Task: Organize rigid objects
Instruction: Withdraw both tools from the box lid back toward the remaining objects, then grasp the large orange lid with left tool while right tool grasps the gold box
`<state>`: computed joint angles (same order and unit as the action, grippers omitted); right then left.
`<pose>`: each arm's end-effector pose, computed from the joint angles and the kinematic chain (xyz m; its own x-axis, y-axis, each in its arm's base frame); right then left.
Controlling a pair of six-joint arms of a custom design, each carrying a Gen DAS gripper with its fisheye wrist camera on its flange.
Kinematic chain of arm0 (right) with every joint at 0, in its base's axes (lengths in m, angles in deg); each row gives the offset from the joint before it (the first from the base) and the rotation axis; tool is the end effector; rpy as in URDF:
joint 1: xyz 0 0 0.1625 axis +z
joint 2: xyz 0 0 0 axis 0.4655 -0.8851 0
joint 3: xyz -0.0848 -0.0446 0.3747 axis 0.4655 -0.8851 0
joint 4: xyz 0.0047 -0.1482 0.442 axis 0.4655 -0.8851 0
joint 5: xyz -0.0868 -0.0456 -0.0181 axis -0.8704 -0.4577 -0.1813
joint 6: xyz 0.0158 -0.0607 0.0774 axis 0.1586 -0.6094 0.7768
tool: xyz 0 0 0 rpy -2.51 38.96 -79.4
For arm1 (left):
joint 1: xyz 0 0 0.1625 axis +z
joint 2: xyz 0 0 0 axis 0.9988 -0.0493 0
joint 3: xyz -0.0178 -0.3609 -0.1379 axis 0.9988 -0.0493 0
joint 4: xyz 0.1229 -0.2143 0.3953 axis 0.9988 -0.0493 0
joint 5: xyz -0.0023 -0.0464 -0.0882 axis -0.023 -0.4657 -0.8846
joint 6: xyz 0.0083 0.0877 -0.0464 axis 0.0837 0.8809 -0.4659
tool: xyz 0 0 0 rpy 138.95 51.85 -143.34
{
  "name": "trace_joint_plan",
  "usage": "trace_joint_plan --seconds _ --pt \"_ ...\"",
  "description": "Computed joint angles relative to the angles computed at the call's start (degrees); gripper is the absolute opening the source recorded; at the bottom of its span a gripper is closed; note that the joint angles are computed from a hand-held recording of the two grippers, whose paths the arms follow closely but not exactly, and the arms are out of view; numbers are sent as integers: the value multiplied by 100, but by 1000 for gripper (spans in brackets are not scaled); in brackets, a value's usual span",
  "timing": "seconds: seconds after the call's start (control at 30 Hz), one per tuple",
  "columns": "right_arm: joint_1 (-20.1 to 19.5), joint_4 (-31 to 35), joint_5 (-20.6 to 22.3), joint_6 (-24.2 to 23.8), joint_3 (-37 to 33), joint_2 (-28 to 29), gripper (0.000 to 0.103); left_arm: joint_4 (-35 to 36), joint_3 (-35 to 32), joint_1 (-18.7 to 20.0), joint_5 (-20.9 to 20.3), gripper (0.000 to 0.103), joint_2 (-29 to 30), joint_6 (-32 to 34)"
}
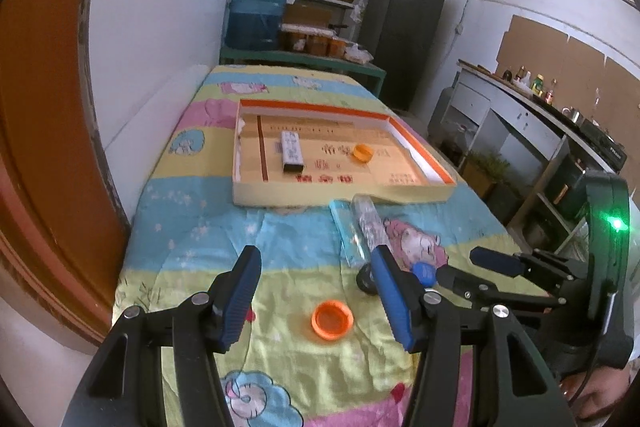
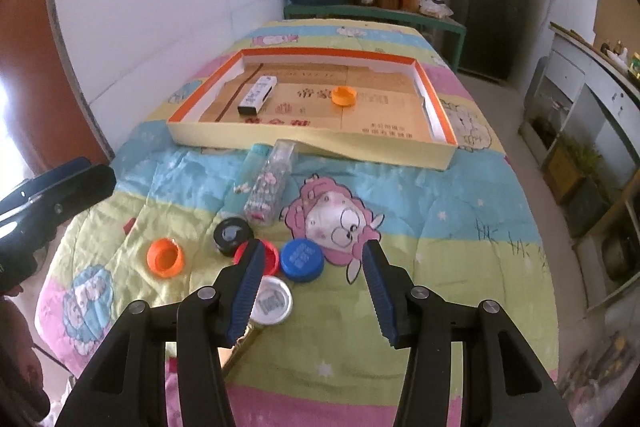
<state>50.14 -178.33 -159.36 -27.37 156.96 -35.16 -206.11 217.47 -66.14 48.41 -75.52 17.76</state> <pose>0.0298 -0.3560 0.2418 -0.7111 -0.2200 0.6678 -0.5537 0.7606 -0.3391 -0.3030 -0.3419 -0.0213 -0.8269 0.1721 -0.5353 0.4997 0.6613 -0.5594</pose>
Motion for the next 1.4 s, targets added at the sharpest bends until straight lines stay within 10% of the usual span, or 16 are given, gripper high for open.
trace_joint_plan --seconds 0.93,1.4 --pt "-329 990 192 131 483 -947 52 161 -329 363 -560 51 759 401" --pt "-229 1392 274 173 533 -992 52 90 -217 292 -466 31 725 363"
